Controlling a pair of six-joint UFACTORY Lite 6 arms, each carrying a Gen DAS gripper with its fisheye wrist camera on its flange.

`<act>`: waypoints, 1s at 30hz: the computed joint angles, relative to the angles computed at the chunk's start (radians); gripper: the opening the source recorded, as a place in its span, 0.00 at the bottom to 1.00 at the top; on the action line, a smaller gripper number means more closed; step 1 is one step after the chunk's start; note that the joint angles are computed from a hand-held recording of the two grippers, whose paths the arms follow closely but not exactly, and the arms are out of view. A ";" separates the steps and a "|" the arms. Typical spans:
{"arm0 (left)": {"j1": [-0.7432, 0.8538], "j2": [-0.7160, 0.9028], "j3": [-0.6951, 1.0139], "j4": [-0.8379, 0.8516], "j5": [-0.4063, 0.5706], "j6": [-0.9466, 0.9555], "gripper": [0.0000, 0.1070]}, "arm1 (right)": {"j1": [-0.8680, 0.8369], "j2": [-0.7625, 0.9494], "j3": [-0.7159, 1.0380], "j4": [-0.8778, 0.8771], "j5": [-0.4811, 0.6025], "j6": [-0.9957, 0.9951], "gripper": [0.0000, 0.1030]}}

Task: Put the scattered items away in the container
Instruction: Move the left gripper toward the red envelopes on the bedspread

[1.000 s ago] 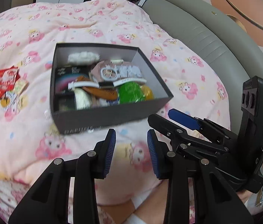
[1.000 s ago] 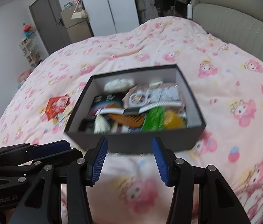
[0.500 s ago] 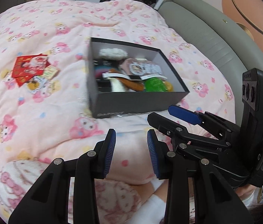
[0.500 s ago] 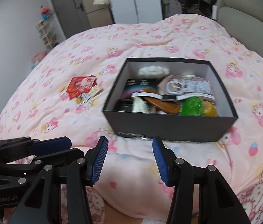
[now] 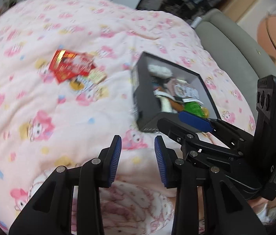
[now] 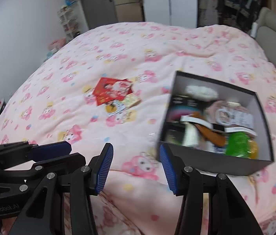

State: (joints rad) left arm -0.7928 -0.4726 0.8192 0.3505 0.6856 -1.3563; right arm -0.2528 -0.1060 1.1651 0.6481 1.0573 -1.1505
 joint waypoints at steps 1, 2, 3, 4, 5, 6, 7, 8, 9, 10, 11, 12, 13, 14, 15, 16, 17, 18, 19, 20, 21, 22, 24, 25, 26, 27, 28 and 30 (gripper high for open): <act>0.030 -0.038 -0.043 -0.027 -0.014 0.024 0.32 | 0.037 -0.010 -0.033 0.002 -0.025 0.000 0.44; 0.055 -0.069 -0.076 -0.048 -0.020 0.044 0.32 | 0.063 -0.016 -0.054 0.003 -0.042 0.008 0.44; 0.101 -0.110 -0.117 -0.088 -0.031 0.086 0.32 | 0.103 -0.013 -0.072 0.002 -0.062 0.031 0.44; 0.122 -0.134 -0.138 -0.103 -0.031 0.100 0.32 | 0.137 0.001 -0.073 0.000 -0.073 0.056 0.44; 0.173 -0.160 -0.164 -0.143 -0.040 0.156 0.32 | 0.158 0.011 -0.075 0.002 -0.080 0.072 0.44; 0.235 -0.169 -0.173 -0.212 -0.047 0.254 0.33 | 0.187 0.032 -0.068 0.008 -0.088 0.095 0.44; 0.311 -0.189 -0.196 -0.286 -0.058 0.359 0.34 | 0.223 0.061 -0.057 0.015 -0.106 0.125 0.44; 0.380 -0.198 -0.211 -0.365 -0.067 0.464 0.34 | 0.245 0.083 -0.048 0.021 -0.120 0.146 0.44; 0.454 -0.198 -0.228 -0.443 -0.081 0.568 0.34 | 0.264 0.124 -0.017 0.024 -0.127 0.173 0.44; 0.526 -0.202 -0.248 -0.518 -0.090 0.673 0.34 | 0.282 0.162 0.015 0.022 -0.140 0.206 0.44; 0.592 -0.203 -0.267 -0.591 -0.099 0.778 0.34 | 0.290 0.196 0.047 0.022 -0.149 0.231 0.44; 0.659 -0.198 -0.284 -0.668 -0.108 0.882 0.34 | 0.296 0.228 0.081 0.020 -0.155 0.254 0.44; 0.727 -0.179 -0.300 -0.748 -0.119 0.987 0.35 | 0.310 0.275 0.131 0.013 -0.168 0.293 0.44; 0.792 -0.155 -0.310 -0.830 -0.124 1.092 0.35 | 0.319 0.305 0.161 0.009 -0.173 0.312 0.44; 0.847 -0.126 -0.316 -0.910 -0.125 1.196 0.35 | 0.328 0.330 0.187 0.008 -0.177 0.323 0.44; 0.902 -0.073 -0.312 -0.988 -0.132 1.301 0.35 | 0.348 0.373 0.226 0.001 -0.190 0.348 0.44; 0.953 -0.019 -0.303 -1.061 -0.137 1.406 0.35 | 0.366 0.414 0.262 -0.008 -0.199 0.376 0.44; 0.993 0.029 -0.296 -1.133 -0.142 1.510 0.35 | 0.378 0.439 0.279 -0.010 -0.208 0.393 0.44; 1.031 0.103 -0.280 -1.199 -0.155 1.615 0.35 | 0.390 0.490 0.320 -0.011 -0.225 0.429 0.44; 1.063 0.167 -0.266 -1.256 -0.165 1.704 0.35 | 0.393 0.516 0.342 -0.010 -0.244 0.457 0.44; 1.084 0.217 -0.250 -1.296 -0.172 1.762 0.35 | 0.398 0.561 0.384 -0.019 -0.278 0.506 0.44; 1.114 0.273 -0.233 -1.351 -0.176 1.837 0.35 | 0.400 0.600 0.430 -0.028 -0.286 0.531 0.44; 1.164 0.383 -0.180 -1.427 -0.180 1.944 0.35 | 0.417 0.733 0.601 -0.072 -0.268 0.598 0.44; 1.184 0.449 -0.135 -1.445 -0.182 1.977 0.35 | 0.438 0.816 0.706 -0.108 -0.265 0.642 0.44; 1.202 0.525 -0.076 -1.455 -0.187 1.995 0.35 | 0.454 0.888 0.810 -0.144 -0.235 0.691 0.44; 1.215 0.578 -0.032 -1.473 -0.187 2.018 0.35 | 0.473 0.965 0.915 -0.166 -0.220 0.737 0.44; 1.229 0.644 0.026 -1.507 -0.185 2.052 0.35 | 0.488 1.040 1.020 -0.181 -0.204 0.778 0.44; 1.251 0.739 0.113 -1.546 -0.182 2.083 0.35 | 0.513 1.184 1.229 -0.248 -0.166 0.873 0.44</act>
State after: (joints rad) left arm 0.4581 0.2660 0.9320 -1.1954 0.5040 0.7271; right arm 0.2602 1.0777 2.3940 0.4000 0.8908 -0.2771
